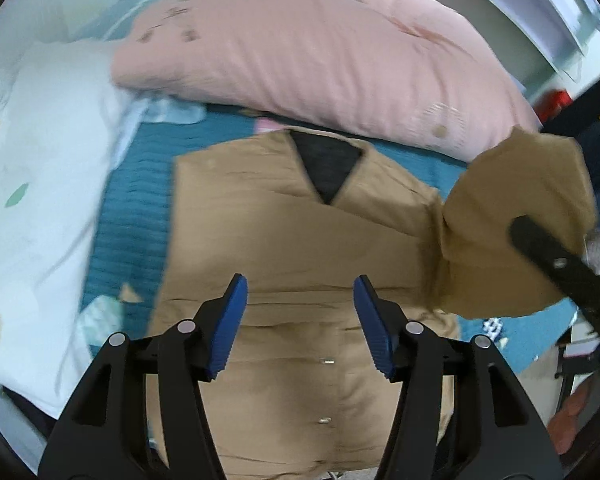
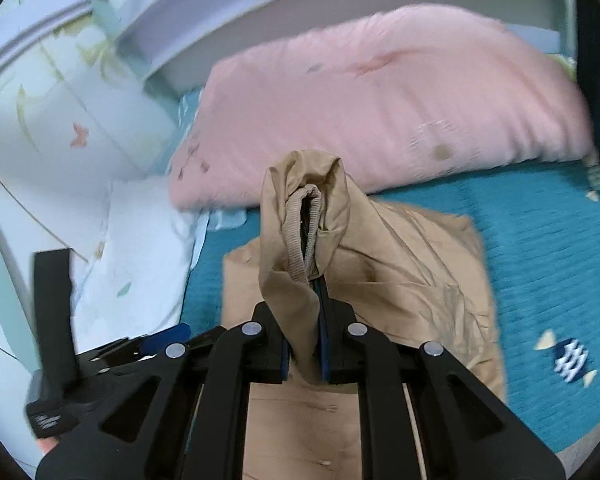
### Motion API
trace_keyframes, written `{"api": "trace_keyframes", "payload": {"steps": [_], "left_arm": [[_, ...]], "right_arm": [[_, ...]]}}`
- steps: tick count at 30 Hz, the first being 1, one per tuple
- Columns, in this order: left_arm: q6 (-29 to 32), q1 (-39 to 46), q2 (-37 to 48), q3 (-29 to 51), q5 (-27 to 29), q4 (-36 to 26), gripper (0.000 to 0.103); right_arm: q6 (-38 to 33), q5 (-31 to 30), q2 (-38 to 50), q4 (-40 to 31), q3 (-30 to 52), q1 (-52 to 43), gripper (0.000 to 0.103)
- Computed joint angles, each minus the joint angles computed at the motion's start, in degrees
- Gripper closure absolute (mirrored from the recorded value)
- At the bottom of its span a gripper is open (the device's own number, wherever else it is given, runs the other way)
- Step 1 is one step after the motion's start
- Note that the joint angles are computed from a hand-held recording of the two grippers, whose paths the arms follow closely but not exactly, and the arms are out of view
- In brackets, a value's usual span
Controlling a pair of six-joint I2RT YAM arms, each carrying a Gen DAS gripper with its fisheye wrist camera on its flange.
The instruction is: Fold large clothes
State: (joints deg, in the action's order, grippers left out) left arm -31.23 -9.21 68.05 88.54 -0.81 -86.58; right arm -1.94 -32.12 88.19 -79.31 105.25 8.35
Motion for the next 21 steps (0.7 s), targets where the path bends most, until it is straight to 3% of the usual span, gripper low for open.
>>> {"api": "trace_keyframes", "payload": {"steps": [4,9,12,19,21], "left_arm": [[10.7,14.7,-5.4,-5.6,3.8,-0.4,0.046],[26.1,35.2,-8.4,-13.8,10.8,0.6,0.046],[30.7,41.1,-8.3,-17.2,12.2,1.5,0.046],[33.7,47.0,-6.2,-23.1,12.6,4.5,0.046],[33.3,46.9,-6.2,-23.5,12.4,4.8,0.046]], "right_arm": [[7.8,5.9,0.2,6.1,-4.7,12.6,0.093],[13.1,10.2,4.1,12.0,-8.7,21.9,0.093],[14.7,11.6,6.7,14.5,-10.0,25.2,0.088],[16.5,7.6,8.8,18.5,-12.8,26.6,0.041],[16.7,7.1,7.9,19.3,-13.3,25.7,0.040]]}}
